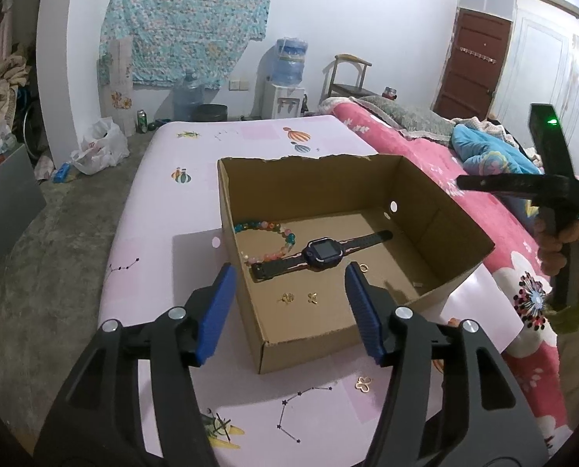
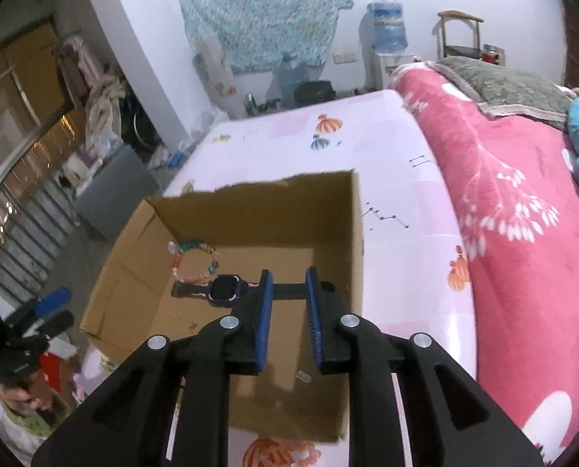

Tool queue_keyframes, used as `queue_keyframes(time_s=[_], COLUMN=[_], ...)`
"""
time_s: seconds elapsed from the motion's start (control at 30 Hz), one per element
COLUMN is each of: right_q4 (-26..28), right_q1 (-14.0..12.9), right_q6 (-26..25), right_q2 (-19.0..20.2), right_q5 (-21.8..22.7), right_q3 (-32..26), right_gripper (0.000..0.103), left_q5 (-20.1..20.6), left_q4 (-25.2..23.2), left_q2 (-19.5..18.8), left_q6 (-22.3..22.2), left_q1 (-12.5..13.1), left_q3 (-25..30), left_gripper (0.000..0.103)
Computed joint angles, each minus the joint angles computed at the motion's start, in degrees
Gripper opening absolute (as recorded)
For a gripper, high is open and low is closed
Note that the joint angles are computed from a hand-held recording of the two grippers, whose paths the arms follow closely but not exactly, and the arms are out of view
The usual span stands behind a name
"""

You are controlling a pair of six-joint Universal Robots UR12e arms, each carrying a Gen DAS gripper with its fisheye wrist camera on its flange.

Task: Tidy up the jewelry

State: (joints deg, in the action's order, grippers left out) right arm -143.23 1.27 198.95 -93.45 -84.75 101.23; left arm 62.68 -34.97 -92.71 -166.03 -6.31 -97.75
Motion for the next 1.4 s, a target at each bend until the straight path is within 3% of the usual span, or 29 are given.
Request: queue_keyframes(time_s=[0.23,0.37,0.5,0.7,0.87,1.0,1.23,1.4], right_q4=[-3.7,-7.0,-9.1,-7.6,2.1,8.1,11.6,13.6], right_q1=[-0.8,-0.5,1.8,5.7,9.1,11.0,12.1,12.4], right_q6=[2.6,2.9,0.6,-0.6,3.6,7.1,8.6,8.5], right_q2=[-3.7,-6.0,-8.1,-10.2,-8.3,-5.9,-3.9,-2.8], right_q5=[1.0,3.8,3.3,1.5,-5.4,-10.7,-13.4,-14.5], right_q3=[2.9,5.6,8.4,12.2,12.1,11.0,10.0,9.3], right_gripper=[0.025,0.045,0.067,0.082,0.083,0.083,0.084,0.085], left_q5=[-0.1,-0.7,-1.1,0.4,6.3,11.8,16.6,17.3], left_q4=[1.7,2.4,1.9,-3.7,-10.0,-11.4,-11.2,-9.9], left_q2=[1.4,2.4,3.7,5.4,4.4,2.7,0.6,0.4], left_q6=[-0.1,0.6,2.0,5.2,5.9,6.6,4.4,3.6], left_q1=[0.6,1.1,1.7,1.6,-1.1,-3.7,-5.6,-5.8], left_q3=[-1.5,-2.8,-4.5,-6.9,-7.0,-6.8,-6.4,-6.8], left_gripper=[0.066,0.074,0.081,0.085,0.085,0.085,0.085,0.092])
